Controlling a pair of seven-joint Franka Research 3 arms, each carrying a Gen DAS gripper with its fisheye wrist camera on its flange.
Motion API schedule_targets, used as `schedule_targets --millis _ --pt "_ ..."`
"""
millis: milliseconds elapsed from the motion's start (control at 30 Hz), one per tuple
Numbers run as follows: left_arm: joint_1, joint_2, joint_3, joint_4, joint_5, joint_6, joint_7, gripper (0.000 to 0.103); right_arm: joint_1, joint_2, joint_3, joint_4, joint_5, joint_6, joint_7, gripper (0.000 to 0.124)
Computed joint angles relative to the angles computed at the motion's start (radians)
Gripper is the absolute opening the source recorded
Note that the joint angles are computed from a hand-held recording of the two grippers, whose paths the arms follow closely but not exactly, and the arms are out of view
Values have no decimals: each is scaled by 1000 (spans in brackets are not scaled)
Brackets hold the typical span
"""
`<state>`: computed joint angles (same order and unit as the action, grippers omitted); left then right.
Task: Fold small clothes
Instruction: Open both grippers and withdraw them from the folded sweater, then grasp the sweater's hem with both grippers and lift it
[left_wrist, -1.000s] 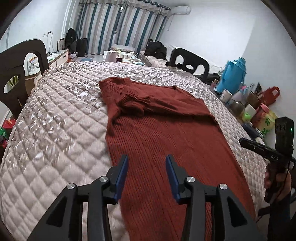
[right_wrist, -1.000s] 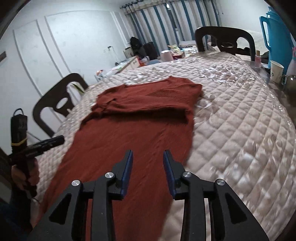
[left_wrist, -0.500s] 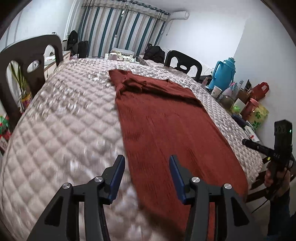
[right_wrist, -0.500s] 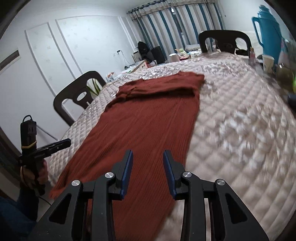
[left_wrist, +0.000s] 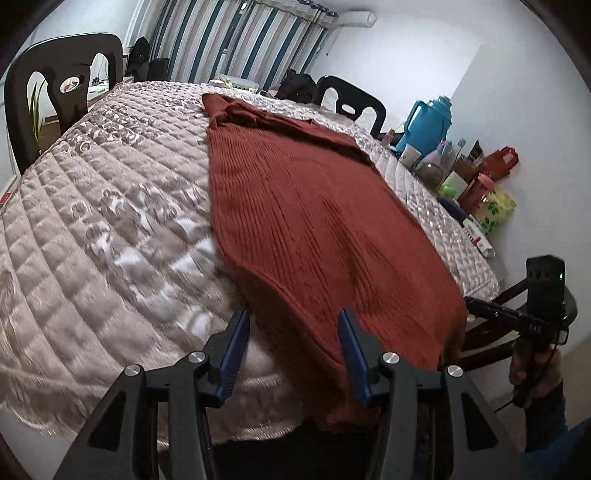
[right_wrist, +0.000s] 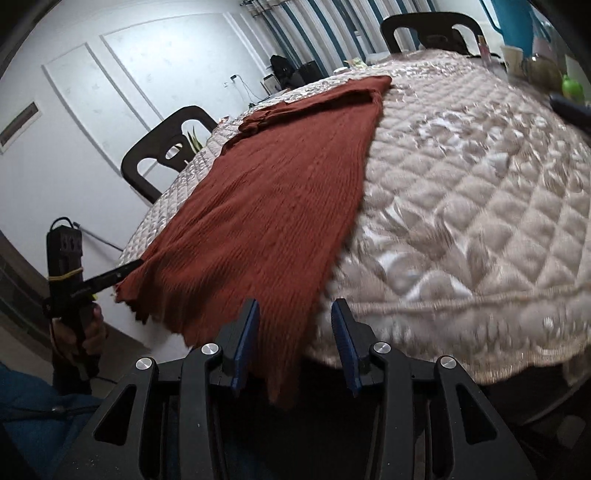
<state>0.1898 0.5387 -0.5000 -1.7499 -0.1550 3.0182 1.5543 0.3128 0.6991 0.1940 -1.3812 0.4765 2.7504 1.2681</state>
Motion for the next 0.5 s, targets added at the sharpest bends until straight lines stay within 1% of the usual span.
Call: schedule_targets --millis 67,100,133,167,233,300,333,367,400,433,467,500 --pt "-36 -11 38 -8 20 13 -25 53 -6 5 4 11 0 -22 -8 41" --pt "-42 -15 45 -14 27 17 -33 53 -14 3 13 7 9 -28 -19 41" --pt "-39 -18 41 -18 27 20 -39 52 -23 2 23 4 20 -35 -32 41" --pt "-25 -17 25 -22 22 22 -37 52 -30 6 30 11 29 -57 -41 41" --pt "-9 -19 8 -32 18 28 -37 52 -37 11 34 25 36 -128 -53 41" --pt "-13 -23 12 -42 25 40 -47 51 -23 11 17 31 20 -175 -60 41" --pt "-27 -27 30 -45 35 44 -63 49 -18 11 14 28 19 -182 -65 41" --pt "-49 -31 57 -44 49 42 -84 42 -16 20 15 38 24 -188 -68 41" --pt "-68 -33 79 -39 64 33 -101 32 -18 32 20 51 35 -192 -70 41" --pt "-82 -34 95 -35 76 25 -116 29 -14 47 20 71 41 -198 -65 41" --pt "-103 -36 120 -33 90 23 -136 24 -7 59 15 86 39 -203 -58 41" --pt "-115 -38 136 -32 102 23 -149 17 4 66 6 95 28 -205 -50 33"
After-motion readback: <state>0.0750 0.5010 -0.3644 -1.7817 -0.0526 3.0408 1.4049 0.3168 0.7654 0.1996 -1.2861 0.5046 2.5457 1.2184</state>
